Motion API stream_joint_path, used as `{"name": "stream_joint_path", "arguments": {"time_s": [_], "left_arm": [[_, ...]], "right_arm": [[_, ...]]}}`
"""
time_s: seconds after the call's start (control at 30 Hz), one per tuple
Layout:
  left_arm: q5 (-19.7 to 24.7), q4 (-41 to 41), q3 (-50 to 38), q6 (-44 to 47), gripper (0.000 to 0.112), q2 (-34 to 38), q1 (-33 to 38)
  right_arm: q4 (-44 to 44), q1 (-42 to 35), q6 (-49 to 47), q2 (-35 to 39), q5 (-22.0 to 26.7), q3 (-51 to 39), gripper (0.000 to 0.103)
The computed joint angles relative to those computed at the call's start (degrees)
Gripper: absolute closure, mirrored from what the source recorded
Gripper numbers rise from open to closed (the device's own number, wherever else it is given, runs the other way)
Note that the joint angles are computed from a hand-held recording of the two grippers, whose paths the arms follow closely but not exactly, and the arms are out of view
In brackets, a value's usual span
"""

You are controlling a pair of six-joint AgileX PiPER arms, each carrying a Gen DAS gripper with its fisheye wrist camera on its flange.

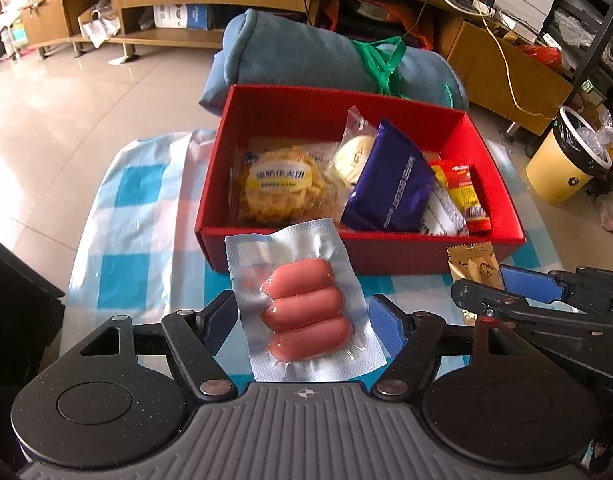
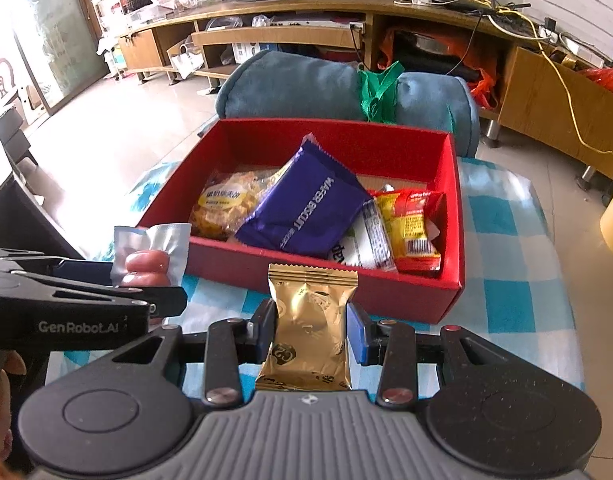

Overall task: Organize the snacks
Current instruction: 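Carry the sausage pack and gold pouch into the red box and open both tools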

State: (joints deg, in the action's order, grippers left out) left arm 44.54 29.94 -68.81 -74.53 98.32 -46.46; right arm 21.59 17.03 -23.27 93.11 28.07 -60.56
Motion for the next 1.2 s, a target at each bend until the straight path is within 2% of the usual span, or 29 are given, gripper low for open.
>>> {"name": "stream_joint_path", "arguments": {"time_s": [0.47, 0.7, 1.2], "left_arm": [[2.0, 1.5, -6.6, 3.2, 0.035, 2.9, 2.2], [2.9, 1.4, -12.0, 5.8, 0.035, 6.3, 4.5], [4.8, -0.4, -21.8, 11.3, 0.035, 14.1, 8.1]], "right_arm": [[1.1, -0.8, 0.9, 2.6, 0.8, -6.4, 0.070], [2.3, -1.5, 1.7, 6.5, 1.5, -12.3, 0.070], [-1.9, -1.8, 6.5, 15.4, 3.6, -23.4, 0.070]]}}
